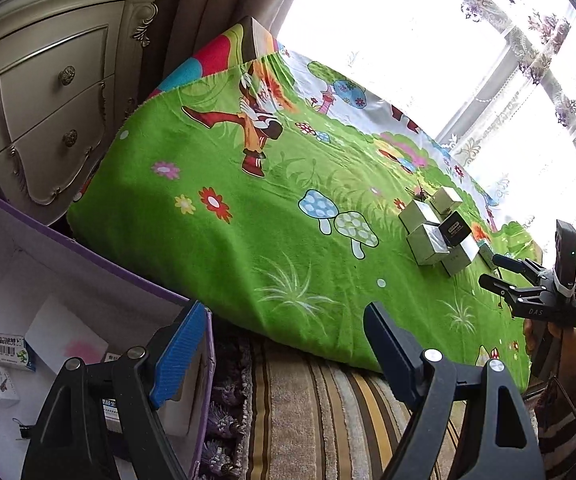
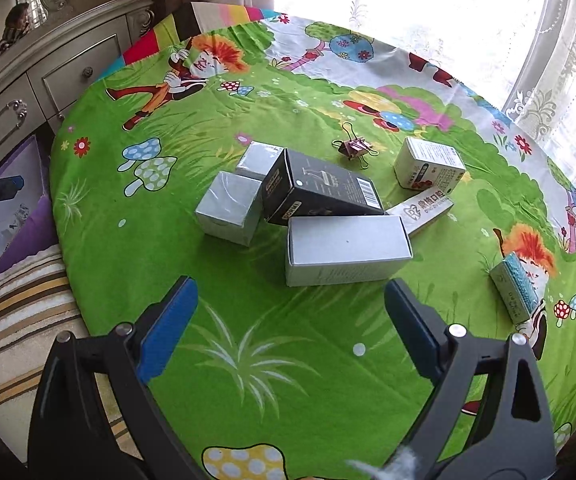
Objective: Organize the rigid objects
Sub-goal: 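Grasp the black box with the left tool while the right grasps the long grey-white box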
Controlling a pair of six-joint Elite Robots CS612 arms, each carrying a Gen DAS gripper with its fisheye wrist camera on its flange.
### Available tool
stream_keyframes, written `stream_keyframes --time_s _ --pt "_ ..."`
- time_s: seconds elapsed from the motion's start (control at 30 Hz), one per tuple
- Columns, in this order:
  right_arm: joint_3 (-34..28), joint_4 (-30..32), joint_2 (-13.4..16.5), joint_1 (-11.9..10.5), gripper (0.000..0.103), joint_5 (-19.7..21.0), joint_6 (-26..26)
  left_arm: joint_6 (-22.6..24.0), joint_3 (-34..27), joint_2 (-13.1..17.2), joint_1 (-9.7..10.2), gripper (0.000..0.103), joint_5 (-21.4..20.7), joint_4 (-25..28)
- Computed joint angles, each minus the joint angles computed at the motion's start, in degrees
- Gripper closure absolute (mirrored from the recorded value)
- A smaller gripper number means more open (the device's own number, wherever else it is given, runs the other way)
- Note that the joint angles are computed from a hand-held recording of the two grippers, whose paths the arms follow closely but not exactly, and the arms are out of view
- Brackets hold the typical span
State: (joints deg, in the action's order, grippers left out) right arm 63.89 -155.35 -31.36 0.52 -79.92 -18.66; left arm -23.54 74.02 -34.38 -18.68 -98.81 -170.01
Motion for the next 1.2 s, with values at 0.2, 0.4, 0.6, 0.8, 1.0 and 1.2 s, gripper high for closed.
stream_keyframes --time_s 0.2,0.4,0.6,0.8,1.0,1.2 --pt "-4.3 4.0 2.4 -0.8 0.007 0.4 0.1 2.0 -1.3 0.4 -0.62 0.021 -0.1 1.4" --pt "-6.1 5.1 3.5 -1.0 0.007 1.1 -1.3 8.5 -5.4 1.8 -1.72 0.021 -0.5 2.7" --pt "-7.4 5.8 4.4 -1.2 0.006 1.6 -2.1 20.6 -11.6 4.0 -3.55 0.021 -2.3 4.5" --pt "-8.1 6.6 5.1 -1.5 0.006 2.9 -2.1 30.2 -20.6 7.9 -5.01 0.021 -6.3 9.1" --pt "-8.8 7.0 5.7 -1.7 0.006 4.0 -2.6 36.3 -32.5 13.6 -5.96 0.021 -10.7 18.4" --pt "-9.7 7.3 6.3 -2.2 0.006 6.0 -2.5 39.4 -45.1 19.9 -6.60 0.021 -11.0 29.0"
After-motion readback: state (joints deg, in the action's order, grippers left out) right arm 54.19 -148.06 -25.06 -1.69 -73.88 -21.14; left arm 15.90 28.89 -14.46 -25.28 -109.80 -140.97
